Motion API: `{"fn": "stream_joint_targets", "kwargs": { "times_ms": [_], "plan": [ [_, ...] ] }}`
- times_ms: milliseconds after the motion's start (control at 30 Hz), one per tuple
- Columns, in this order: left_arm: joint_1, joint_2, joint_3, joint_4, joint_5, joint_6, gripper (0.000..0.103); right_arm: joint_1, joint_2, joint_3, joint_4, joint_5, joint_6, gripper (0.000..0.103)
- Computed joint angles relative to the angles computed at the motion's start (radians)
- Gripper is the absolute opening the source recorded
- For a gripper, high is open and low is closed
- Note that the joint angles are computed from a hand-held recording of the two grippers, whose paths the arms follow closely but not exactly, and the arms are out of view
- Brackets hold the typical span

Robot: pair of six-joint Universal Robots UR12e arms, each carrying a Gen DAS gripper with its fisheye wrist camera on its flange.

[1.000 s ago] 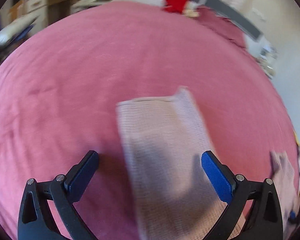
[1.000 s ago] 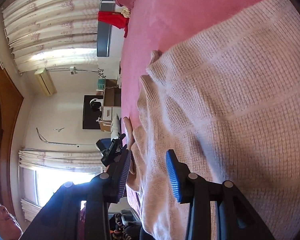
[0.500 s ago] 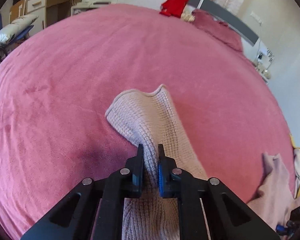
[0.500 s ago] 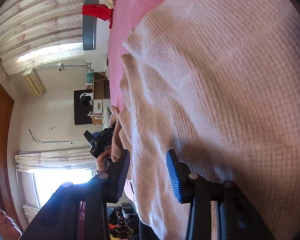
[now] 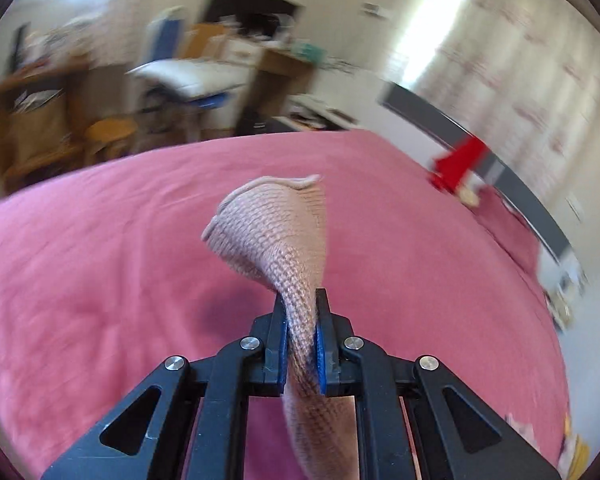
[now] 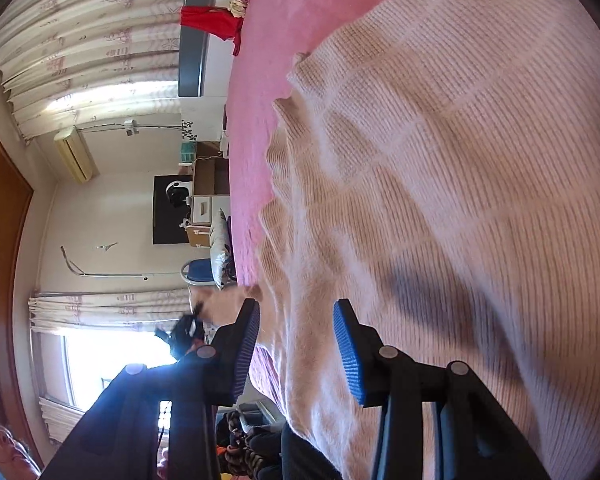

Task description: Fold clothes

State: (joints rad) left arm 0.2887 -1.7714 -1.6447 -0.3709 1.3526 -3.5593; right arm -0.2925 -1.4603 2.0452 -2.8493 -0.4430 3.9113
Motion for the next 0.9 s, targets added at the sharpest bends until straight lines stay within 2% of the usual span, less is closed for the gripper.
{"fn": "stream_joint_targets", "kwargs": {
  "times_ms": [100, 200, 300, 333, 367, 400, 433, 533, 600, 633, 700, 800, 900],
  "plan": [
    [0.025, 0.021, -0.052, -0.056, 0.03, -0.029, 0.012, -0.004, -0.031, 0.022, 0.034, -0.013, -0.028, 0.04],
    [0.017, 0.019, -0.078, -0.13, 0.05, -0.002, 0.013, -0.012, -0.069, 0.043, 0.094, -0.04, -0.079, 0.04],
    [0.028, 0.036, -0.112, -0.112, 0.02, -0.016, 0.021, -0.034, -0.115, 0.068, 0.146, -0.059, -0.123, 0.04],
    [0.032, 0.042, -0.123, -0.106, 0.01, -0.02, 0.028, -0.044, -0.135, 0.078, 0.158, -0.072, -0.13, 0.04],
    [0.035, 0.047, -0.134, -0.1, 0.0, -0.025, 0.037, -0.061, -0.157, 0.091, 0.154, -0.081, -0.133, 0.04],
    [0.038, 0.051, -0.14, -0.096, -0.004, -0.045, 0.041, -0.078, -0.18, 0.103, 0.151, -0.089, -0.137, 0.04],
    [0.039, 0.052, -0.136, -0.098, 0.005, -0.099, 0.044, -0.101, -0.209, 0.117, 0.149, -0.109, -0.146, 0.04],
    [0.051, 0.065, -0.135, -0.108, 0.018, -0.231, 0.044, -0.178, -0.301, 0.157, 0.16, -0.164, -0.185, 0.043],
    [0.062, 0.083, -0.144, -0.114, 0.023, -0.283, 0.044, -0.249, -0.374, 0.18, 0.237, -0.204, -0.251, 0.043],
    [0.056, 0.096, -0.148, -0.115, 0.043, -0.264, 0.044, -0.283, -0.404, 0.189, 0.265, -0.221, -0.277, 0.043],
    [0.03, 0.118, -0.157, -0.111, 0.071, -0.179, 0.044, -0.354, -0.458, 0.203, 0.312, -0.282, -0.304, 0.043],
    [-0.032, 0.134, -0.159, -0.103, 0.044, -0.017, 0.044, -0.442, -0.483, 0.208, 0.3, -0.364, -0.296, 0.043],
    [-0.116, 0.147, -0.17, -0.1, -0.013, 0.151, 0.049, -0.502, -0.47, 0.194, 0.269, -0.427, -0.263, 0.043]
  ]
}}
